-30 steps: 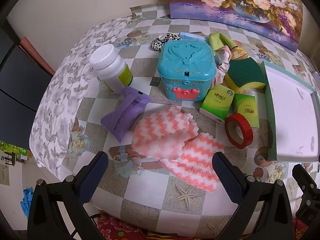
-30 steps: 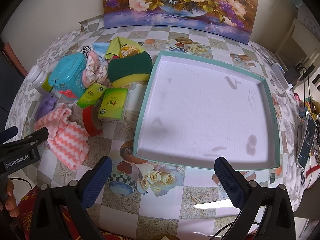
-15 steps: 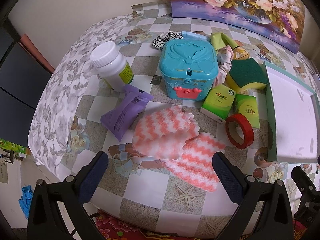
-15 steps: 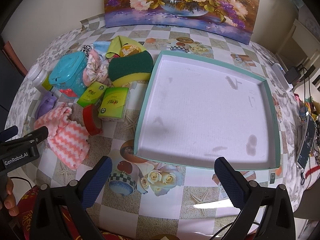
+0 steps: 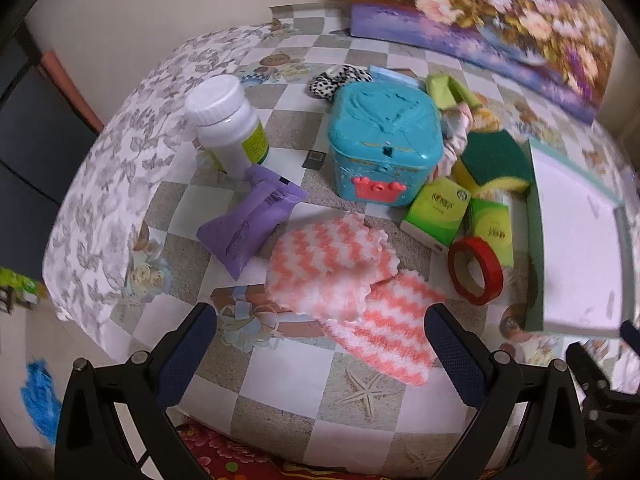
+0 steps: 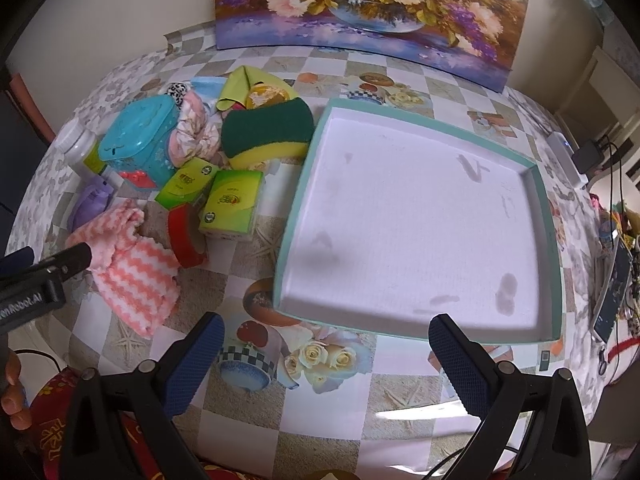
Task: Organize soft objects
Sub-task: 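Grasp the purple packet with the left tool while the right tool grasps the pink zigzag cloths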
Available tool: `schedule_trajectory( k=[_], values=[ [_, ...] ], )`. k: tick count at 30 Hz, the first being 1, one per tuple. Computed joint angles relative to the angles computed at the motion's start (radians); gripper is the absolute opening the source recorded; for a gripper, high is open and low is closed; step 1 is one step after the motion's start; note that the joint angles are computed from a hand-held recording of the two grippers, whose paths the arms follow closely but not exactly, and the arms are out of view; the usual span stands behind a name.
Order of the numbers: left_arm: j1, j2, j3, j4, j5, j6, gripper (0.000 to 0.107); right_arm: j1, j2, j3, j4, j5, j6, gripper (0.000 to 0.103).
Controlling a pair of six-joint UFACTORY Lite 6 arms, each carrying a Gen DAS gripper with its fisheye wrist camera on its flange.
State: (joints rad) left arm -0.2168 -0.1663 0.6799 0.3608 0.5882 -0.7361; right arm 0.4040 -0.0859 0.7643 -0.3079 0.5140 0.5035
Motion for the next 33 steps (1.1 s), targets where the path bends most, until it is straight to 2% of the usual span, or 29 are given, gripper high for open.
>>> schedule_trajectory(
  k=[4,9,14,24,33],
  values=[
    [0.126,0.004,-0.021,-0.158,-0.05,0.167,0.103,0.026,0.039,0.029,0.048,-0.023,-0.033,0.103],
    [0.2,0.013,-0.04,-0.1,-0.081,0.172,0.103,0.09,0.104,0.079,0.102,-0.062,-0.057,0.103],
    [0.313,0.025,-0.049,-0.166,-0.124,0.295,0.103,0.169,0.207,0.148,0.233,-0.108,-0.14,0.103],
    [0.49,0.143,0.001,-0.295,-0.197,0.568,0.103,0.274,0.427,0.313,0.375,-0.114,-0.233,0.103],
    [0.503,0.291,0.126,-0.263,-0.208,0.631,0.103,0.37,0.642,0.501,0.288,-0.073,-0.165,0.103]
  ],
)
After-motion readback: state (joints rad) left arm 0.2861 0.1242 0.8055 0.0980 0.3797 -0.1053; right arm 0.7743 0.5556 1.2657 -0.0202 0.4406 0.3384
